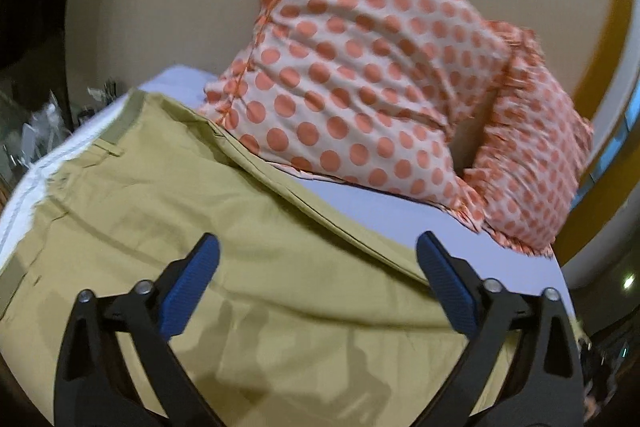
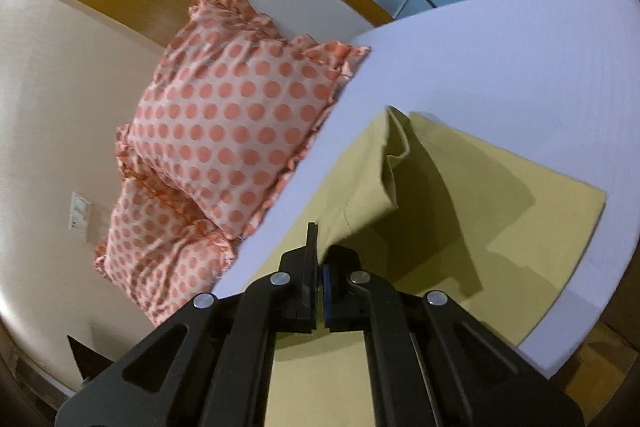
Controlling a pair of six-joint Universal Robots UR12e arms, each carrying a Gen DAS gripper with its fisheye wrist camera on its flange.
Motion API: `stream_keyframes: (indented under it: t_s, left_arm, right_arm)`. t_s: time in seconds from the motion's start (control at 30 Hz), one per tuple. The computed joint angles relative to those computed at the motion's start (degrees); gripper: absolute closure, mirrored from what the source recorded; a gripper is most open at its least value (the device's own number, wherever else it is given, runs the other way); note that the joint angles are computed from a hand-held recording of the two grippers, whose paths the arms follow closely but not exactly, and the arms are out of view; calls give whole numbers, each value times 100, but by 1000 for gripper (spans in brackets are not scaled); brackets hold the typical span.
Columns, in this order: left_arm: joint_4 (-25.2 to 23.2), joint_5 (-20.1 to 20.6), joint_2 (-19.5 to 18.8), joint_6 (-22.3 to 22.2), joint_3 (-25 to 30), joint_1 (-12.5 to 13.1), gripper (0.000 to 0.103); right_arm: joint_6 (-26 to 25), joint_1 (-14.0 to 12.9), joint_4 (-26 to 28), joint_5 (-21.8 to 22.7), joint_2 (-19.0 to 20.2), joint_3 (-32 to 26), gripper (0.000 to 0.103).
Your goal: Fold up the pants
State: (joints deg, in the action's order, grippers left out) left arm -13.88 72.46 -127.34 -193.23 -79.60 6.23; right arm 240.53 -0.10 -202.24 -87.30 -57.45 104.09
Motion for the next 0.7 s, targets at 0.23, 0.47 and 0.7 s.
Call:
stream_keyframes:
  t_s: [0.23, 0.47, 0.7]
  left_arm:
    - [-2144, 423, -981, -388, 1834, -90, 33]
    - [-2366, 590, -1242, -1258, 2156, 26, 96]
    - [46, 556, 377, -632, -576, 184, 97]
  right_arm:
    - [-33, -59, -198, 154, 30, -78, 101]
    - [-75, -107, -247, 224, 68, -133, 101]
    - [-223, -101, -630, -241, -210, 216, 101]
